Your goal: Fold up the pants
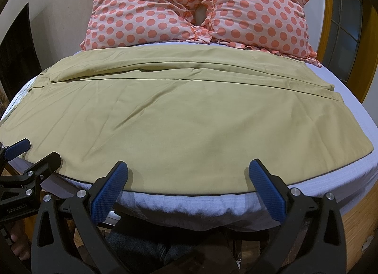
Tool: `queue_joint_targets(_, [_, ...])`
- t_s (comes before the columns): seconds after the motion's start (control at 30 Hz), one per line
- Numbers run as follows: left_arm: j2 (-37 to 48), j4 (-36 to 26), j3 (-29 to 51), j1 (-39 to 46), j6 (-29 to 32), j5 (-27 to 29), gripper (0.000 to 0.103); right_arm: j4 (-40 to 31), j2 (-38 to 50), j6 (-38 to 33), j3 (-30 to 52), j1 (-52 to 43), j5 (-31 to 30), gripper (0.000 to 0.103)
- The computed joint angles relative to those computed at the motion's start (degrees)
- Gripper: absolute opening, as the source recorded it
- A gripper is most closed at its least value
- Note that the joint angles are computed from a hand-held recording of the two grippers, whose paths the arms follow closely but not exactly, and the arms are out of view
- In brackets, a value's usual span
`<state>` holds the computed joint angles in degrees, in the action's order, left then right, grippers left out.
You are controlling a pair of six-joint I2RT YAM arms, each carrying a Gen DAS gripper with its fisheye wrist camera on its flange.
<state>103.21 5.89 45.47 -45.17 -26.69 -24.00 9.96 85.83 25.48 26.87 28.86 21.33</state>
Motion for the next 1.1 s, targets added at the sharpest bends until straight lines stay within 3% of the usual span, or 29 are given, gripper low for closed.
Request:
queue_joint_targets(0.33, [0.13, -0.53, 0.36, 0.22, 0.04, 0.32, 0.101, -1.29, 0.21, 0.44, 0.81, 0.22, -0.04, 0.102])
queue_joint_targets(0.37, [-1.14, -3.53, 1.93, 0.19, -0.09, 0.38, 0.101, -1.0, 0.32, 0.09, 0.71, -0.23, -0.37, 0.102])
queue_joint_targets(0.7, [-0.64, -1.85, 0.74, 0.04, -0.27, 0.26, 0.101, -2.26, -0.08, -0.2, 1.27, -0.41, -0.85, 0.102])
queue_joint_targets(0.87, [-0.92, -0.97, 0.34, 0.24, 0.65, 0.31, 0.101, 1.02, 0.12, -1.59, -0.23, -0.56, -1.68, 0.102])
queue_joint_targets(1.0, [-3.8, 0.35, -1.33, 2.05, 2.27, 2.81, 0.101, -4.77, -3.84, -5.93, 2.73, -11.71, -12.63, 0.102])
queue_joint_targets(1.1, [-7.66, 2.62, -2.48, 4.47, 4.63, 2.09, 0.101, -10.37, -3.63, -4.91, 11.29, -26.73, -19.58, 0.102])
